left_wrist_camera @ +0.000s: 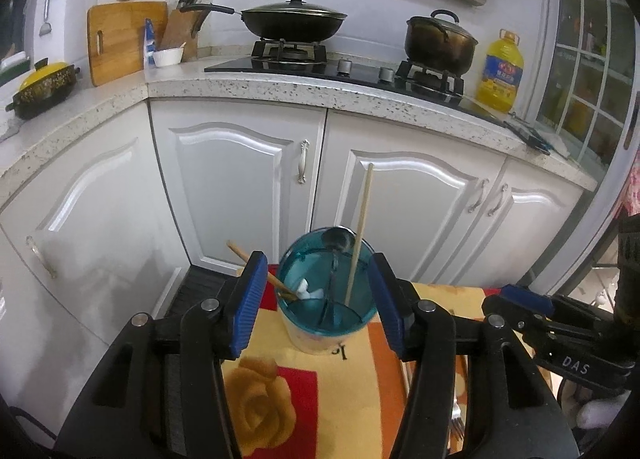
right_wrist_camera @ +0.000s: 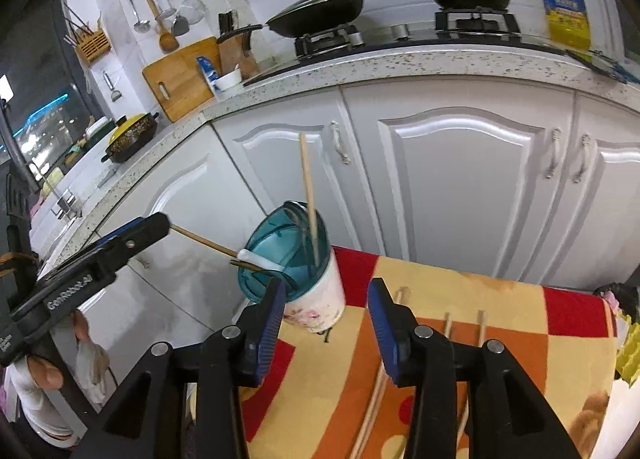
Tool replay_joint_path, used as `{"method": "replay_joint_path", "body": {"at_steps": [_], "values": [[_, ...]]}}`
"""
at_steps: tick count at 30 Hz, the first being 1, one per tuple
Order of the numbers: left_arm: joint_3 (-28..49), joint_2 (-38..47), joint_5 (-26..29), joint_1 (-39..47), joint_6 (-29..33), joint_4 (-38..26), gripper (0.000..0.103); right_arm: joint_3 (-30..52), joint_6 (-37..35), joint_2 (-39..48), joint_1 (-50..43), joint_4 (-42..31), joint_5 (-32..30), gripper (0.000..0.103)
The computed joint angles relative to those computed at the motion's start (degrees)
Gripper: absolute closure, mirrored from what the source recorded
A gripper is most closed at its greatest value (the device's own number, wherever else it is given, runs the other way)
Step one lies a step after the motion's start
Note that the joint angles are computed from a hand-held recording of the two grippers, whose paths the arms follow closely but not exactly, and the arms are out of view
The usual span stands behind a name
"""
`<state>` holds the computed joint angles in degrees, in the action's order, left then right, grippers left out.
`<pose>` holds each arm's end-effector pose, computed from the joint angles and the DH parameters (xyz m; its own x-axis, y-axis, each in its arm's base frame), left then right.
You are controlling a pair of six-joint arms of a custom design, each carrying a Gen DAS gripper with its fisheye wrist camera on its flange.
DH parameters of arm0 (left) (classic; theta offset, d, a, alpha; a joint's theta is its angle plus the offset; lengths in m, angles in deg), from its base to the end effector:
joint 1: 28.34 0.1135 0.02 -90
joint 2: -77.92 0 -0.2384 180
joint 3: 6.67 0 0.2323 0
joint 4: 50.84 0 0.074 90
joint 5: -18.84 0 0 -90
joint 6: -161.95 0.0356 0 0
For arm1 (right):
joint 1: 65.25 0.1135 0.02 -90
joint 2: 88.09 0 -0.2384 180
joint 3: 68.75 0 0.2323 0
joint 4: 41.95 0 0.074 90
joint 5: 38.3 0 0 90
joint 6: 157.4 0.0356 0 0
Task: Organize utensils
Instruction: 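Move both open grippers back above the chopsticks on the cloth, then grasp a wooden chopstick with the right gripper while the left grasps another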
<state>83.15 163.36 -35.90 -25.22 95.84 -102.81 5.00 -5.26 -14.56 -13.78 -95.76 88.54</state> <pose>0.3029 -0.0041 0.2928 -0.5346 0.3020 -0.7893 0.6134 0.7811 -0.1166 0.1697 0.1788 0.2605 -0.5918 0.3927 -0.7040 0.2542 0.9197 0.2993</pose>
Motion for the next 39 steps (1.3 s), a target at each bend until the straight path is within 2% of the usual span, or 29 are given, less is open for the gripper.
{"method": "replay_joint_path", "body": {"at_steps": [4, 14, 16, 19, 24, 26, 28, 29, 34, 39], "values": [[-4.86, -4.03, 0.0, -0.94, 0.87, 0.33, 0.05, -1.54, 5.21, -1.61, 2.92, -4.14, 2.4, 0.06], [-15.2, -8.8, -3.41, -7.81, 1.13, 1.37, 0.05, -8.12, 17.87, -5.79, 8.34, -11.98, 3.54, 0.06], [-16.68, -8.69, -3.69, -8.58, 1.25, 1.91, 0.05, -10.1, 20.92, -7.28, 8.96, -13.8, 3.14, 0.06], [-18.94, -7.34, -5.2, -10.13, 0.99, 3.74, 0.05, -15.84, 23.97, -11.35, 8.44, -12.82, 0.46, 0.06], [-22.05, -3.29, -6.63, -12.36, 0.98, 6.91, 0.05, -26.71, 24.16, -15.37, 5.69, -3.69, -5.04, 0.06], [-23.45, -1.59, -6.8, -13.43, 1.16, 8.63, 0.051, -29.59, 22.7, -15.05, 3.86, -0.59, -7.17, 0.071], [-24.64, 0.15, -7.32, -14.51, 1.12, 10.67, 0.056, -32.97, 19.73, -15.1, 1.23, 4.24, -9.72, 0.076], [-24.89, 1.52, -7.45, -15.03, 1.32, 11.33, 0.062, -34.08, 18.8, -14.78, 0.53, 6.28, -10.39, 0.078], [-23.52, 9.24, -9.21, -18.36, -0.74, 13.4, 0.075, -36.91, 11.33, -9.98, -5.85, 16.9, -15.76, 0.079], [-21.94, 15.77, -10.3, -21.84, -2.74, 16.13, 0.076, -38.68, 7.59, -5.41, -10.61, 24.24, -19.54, 0.079]]}}
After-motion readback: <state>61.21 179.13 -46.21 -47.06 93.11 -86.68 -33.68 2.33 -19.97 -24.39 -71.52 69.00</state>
